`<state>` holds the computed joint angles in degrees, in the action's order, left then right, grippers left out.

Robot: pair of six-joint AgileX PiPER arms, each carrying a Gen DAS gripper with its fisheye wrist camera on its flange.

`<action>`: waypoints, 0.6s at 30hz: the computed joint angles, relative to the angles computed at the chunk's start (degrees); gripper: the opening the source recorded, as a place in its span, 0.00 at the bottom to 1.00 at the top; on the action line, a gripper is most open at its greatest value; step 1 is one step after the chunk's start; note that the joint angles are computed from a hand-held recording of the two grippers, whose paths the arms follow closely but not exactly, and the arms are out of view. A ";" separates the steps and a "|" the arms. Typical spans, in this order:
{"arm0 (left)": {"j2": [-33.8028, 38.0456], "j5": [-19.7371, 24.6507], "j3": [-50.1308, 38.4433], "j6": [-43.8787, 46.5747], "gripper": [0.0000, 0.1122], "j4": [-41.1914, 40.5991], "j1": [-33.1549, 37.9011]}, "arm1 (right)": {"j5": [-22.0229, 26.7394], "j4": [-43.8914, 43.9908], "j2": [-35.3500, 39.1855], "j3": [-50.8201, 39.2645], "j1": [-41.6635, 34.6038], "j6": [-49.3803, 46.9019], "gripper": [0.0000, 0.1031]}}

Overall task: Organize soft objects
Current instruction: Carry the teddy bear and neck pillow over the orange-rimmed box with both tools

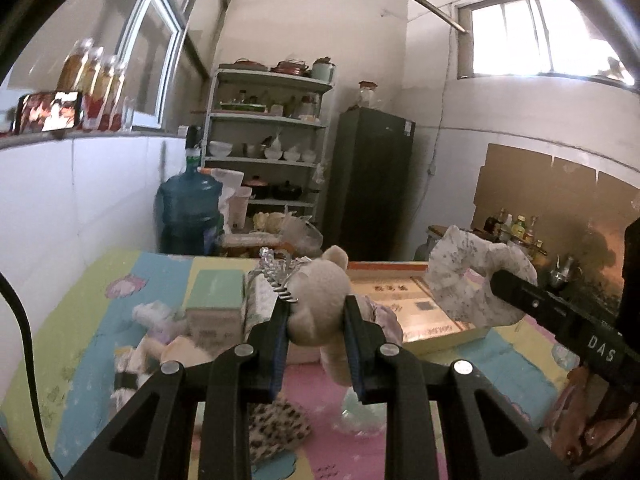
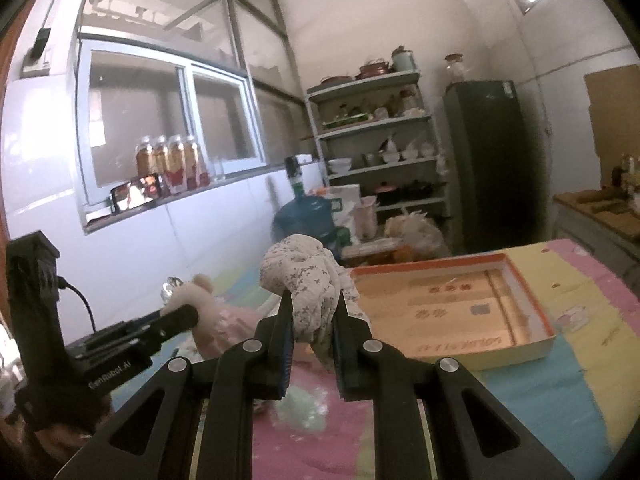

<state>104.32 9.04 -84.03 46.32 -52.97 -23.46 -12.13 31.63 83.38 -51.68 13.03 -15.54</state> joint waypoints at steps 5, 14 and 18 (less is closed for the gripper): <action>3.10 2.24 -6.88 -21.78 0.23 21.23 -2.26 | 0.54 11.45 -1.67 -0.09 -1.97 -13.14 0.16; 11.79 8.00 -21.60 -48.94 0.24 47.76 -6.68 | 4.53 10.68 -1.59 -2.78 -8.72 -14.77 0.16; 16.75 11.67 -29.91 -56.18 0.24 55.37 -8.61 | 6.13 3.10 -0.56 -4.40 -11.65 -8.12 0.16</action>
<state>121.07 20.71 -113.95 -9.86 2.40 -32.07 -6.00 34.73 82.82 -56.08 1.37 -23.66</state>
